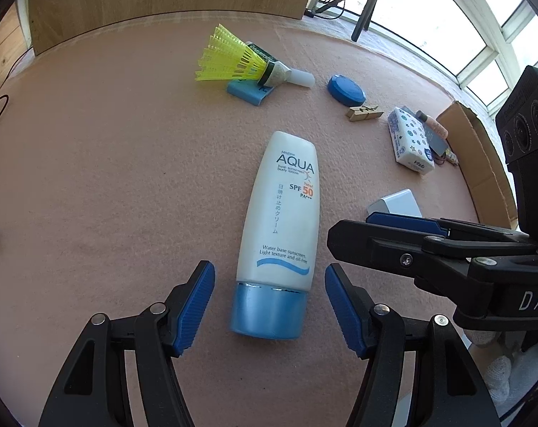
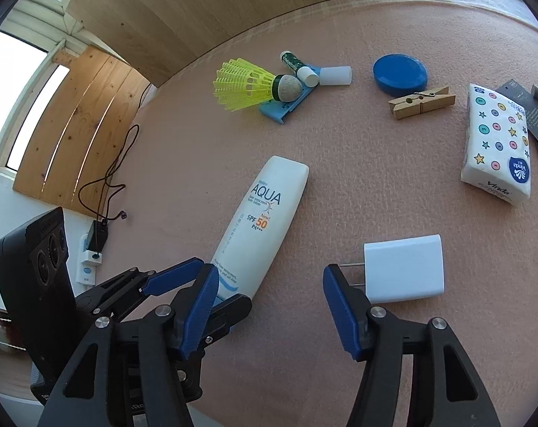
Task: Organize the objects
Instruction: 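Lower the left tool over the AQUA bottle and close on its body, then lift the AQUA bottle with the left tool and carry it over the box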
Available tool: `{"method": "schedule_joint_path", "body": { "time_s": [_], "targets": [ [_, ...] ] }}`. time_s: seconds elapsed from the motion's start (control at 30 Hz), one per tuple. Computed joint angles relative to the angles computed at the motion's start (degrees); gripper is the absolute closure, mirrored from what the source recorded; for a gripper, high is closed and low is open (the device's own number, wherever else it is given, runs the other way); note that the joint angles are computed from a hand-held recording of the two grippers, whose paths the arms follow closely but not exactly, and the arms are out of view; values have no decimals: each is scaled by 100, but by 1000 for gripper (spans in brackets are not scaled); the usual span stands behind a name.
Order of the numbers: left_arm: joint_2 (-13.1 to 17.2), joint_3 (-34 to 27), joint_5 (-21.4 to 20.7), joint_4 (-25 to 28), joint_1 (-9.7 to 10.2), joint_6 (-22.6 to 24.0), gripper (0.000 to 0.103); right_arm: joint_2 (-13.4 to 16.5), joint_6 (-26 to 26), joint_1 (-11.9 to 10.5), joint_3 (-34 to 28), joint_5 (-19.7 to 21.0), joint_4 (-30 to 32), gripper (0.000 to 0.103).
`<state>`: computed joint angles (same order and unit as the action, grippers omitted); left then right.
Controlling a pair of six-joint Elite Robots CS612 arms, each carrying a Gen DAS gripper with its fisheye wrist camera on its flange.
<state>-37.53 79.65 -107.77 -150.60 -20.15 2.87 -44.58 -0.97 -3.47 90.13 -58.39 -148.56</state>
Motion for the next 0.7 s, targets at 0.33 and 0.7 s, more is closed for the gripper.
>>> {"method": "schedule_joint_path", "body": {
  "time_s": [0.33,0.7],
  "targets": [
    [124,-146,-336,92,42,1,42,211,-5,53,-279,149,407,56],
    [142,-128,-539,45,51,-181,54,278,-182,66,-396,368,786,65]
  ]
}}
